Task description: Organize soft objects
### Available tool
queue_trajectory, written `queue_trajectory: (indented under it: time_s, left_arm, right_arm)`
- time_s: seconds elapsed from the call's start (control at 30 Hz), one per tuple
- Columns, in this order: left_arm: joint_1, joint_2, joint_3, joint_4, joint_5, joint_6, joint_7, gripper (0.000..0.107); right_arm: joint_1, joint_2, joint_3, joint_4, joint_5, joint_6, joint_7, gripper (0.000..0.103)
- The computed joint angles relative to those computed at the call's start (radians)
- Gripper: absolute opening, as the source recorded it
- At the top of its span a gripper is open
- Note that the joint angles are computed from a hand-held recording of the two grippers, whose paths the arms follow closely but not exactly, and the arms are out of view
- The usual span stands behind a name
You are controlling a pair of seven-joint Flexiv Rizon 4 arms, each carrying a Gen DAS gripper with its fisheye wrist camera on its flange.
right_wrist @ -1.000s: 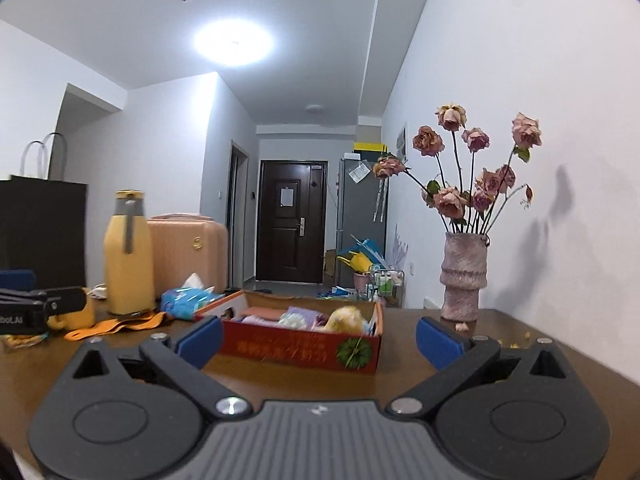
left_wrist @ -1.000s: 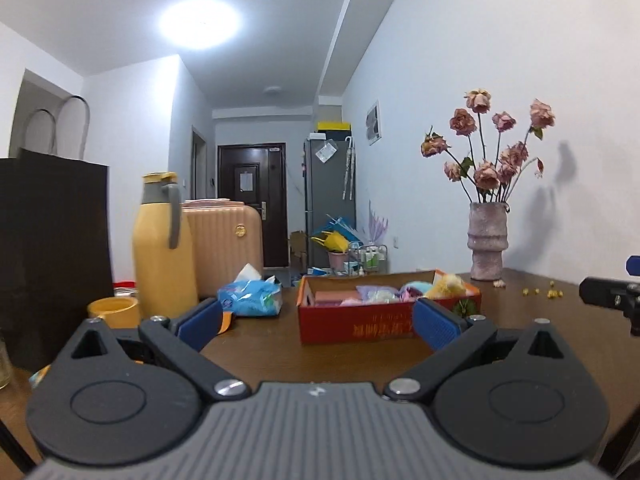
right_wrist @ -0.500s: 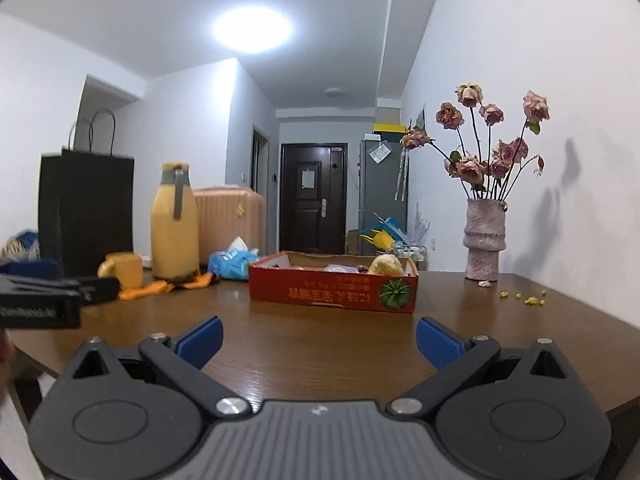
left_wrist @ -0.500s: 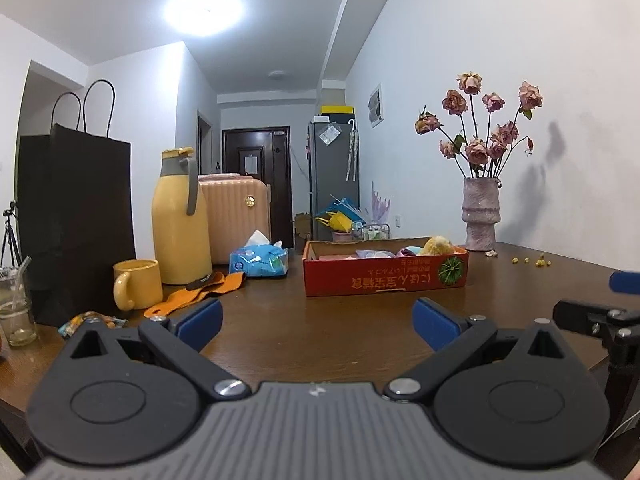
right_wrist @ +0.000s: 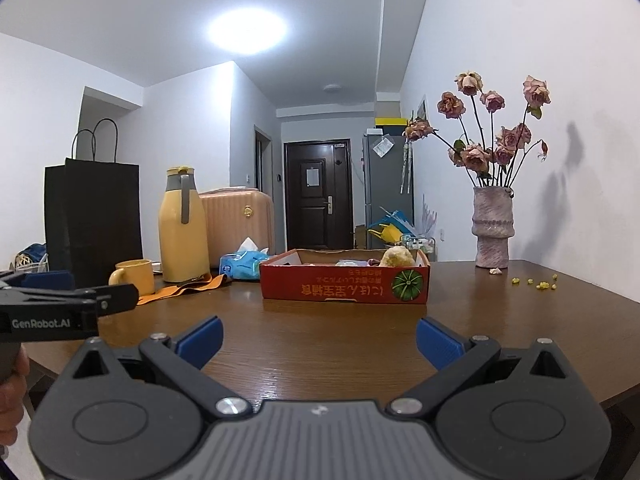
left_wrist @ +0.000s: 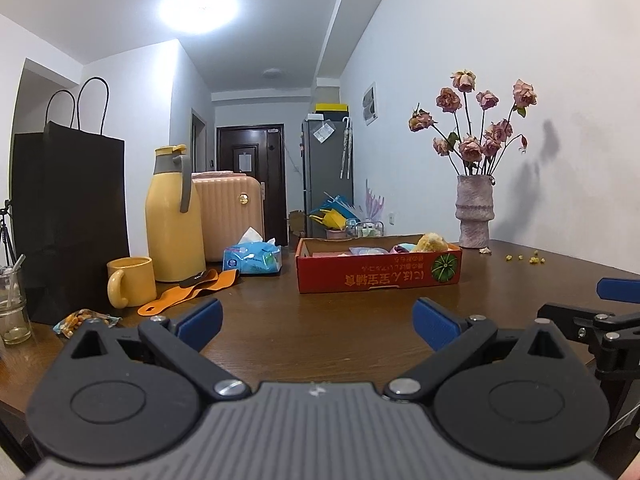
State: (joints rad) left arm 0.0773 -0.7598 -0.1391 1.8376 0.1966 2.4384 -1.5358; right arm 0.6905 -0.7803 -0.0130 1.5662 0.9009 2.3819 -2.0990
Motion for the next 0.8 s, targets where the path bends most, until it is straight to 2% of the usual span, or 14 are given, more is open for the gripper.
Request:
queue_trajectory:
  time_s: [0.8]
  left_arm:
    - [0.006, -0.001, -0.006, -0.005, 0.023, -0.008, -0.008, 0.103]
  right_arm:
    - [-0.005, -0.002, 0.002, -0.01, 0.019, -0.005, -0.012, 0.103]
